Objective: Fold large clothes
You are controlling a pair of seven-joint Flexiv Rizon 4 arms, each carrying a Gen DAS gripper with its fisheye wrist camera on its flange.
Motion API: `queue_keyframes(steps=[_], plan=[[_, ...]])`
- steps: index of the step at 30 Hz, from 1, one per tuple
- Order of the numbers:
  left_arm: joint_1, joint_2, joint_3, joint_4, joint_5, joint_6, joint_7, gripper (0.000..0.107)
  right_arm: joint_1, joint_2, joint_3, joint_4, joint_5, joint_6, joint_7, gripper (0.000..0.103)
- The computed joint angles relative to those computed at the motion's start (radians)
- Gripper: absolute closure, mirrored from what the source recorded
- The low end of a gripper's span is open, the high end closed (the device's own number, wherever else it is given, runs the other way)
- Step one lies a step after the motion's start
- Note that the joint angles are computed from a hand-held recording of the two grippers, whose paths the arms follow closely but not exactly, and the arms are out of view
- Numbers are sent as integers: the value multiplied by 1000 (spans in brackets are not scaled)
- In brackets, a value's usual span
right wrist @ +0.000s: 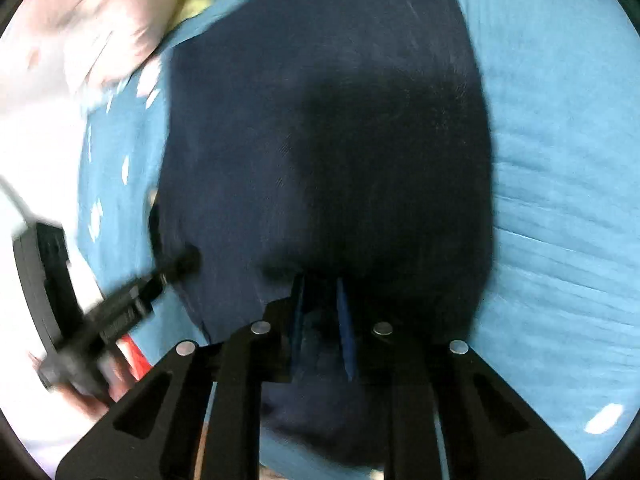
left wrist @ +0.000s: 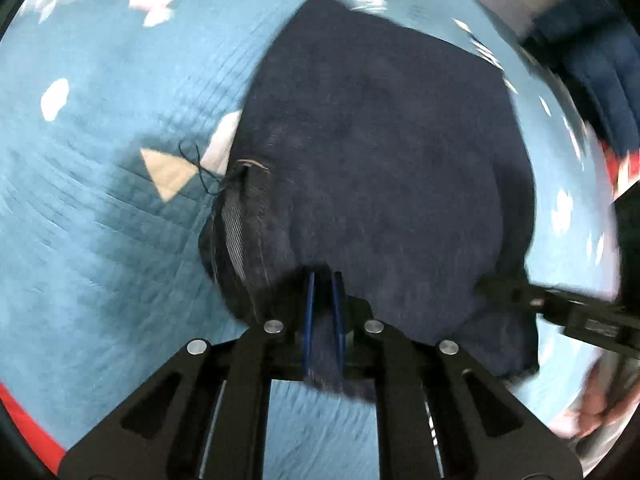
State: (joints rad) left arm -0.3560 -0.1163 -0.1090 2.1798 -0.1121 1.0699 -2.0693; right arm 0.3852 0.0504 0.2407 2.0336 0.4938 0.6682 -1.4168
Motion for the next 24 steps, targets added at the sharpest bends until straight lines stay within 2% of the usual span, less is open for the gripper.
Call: queue_keyframes(steps=[1,3,5,6,7,9,10,11,12,14,16,18,19,21,23,24], plan=[[-5,11,-8,7,-11,-5,21,95,-3,47,7,26,-2,-25,-5,84],[-15,14,-16,23,-27,-22,15,94,3,64,18,84,-23,16,4,88],[-19,-32,-16,19,0,-18,4,94,13,-3,5,97,14,65,-22,91],[-18,-53,-17,33,-12,29,6,94,22,-34,-16,92,67,86,-28,94],[-16,-57,-18,44,-38,56,6,93,3,-38,-5,76,67,61,-12,94],[-15,-31,-18,45,-66,26,5,93,0,-15,3,68,14,29,-1,94],[-17,-20,-13,37,-48,12,1,93,-2,16,6,65,-6,3,4,94],[-22,-4,-6,30,-12,8,-7,93,-4,27,-3,45,15,-31,-13,88],[-25,17,0,19,29,16,-10,93,-8,36,-20,15,58,-67,-47,88],[-16,35,-3,17,7,50,18,93,-16,36,-31,-26,50,-45,-58,88],[1,21,-1,-12,-10,80,50,93,-26,12,-39,-63,1,12,-41,88],[12,-25,17,-107,79,49,2,93,-31,-58,-50,-129,-79,58,15,88],[25,-53,20,-147,80,44,10,93,-31,-94,-51,-157,-127,81,44,88],[55,-113,13,-204,22,83,47,93,-34,-163,-57,-202,-213,117,116,88],[86,-191,2,-261,-37,159,90,93,-48,-222,-52,-251,-221,125,132,88],[92,-216,5,-286,-52,171,98,93,-44,-264,-59,-277,-264,129,167,88]])
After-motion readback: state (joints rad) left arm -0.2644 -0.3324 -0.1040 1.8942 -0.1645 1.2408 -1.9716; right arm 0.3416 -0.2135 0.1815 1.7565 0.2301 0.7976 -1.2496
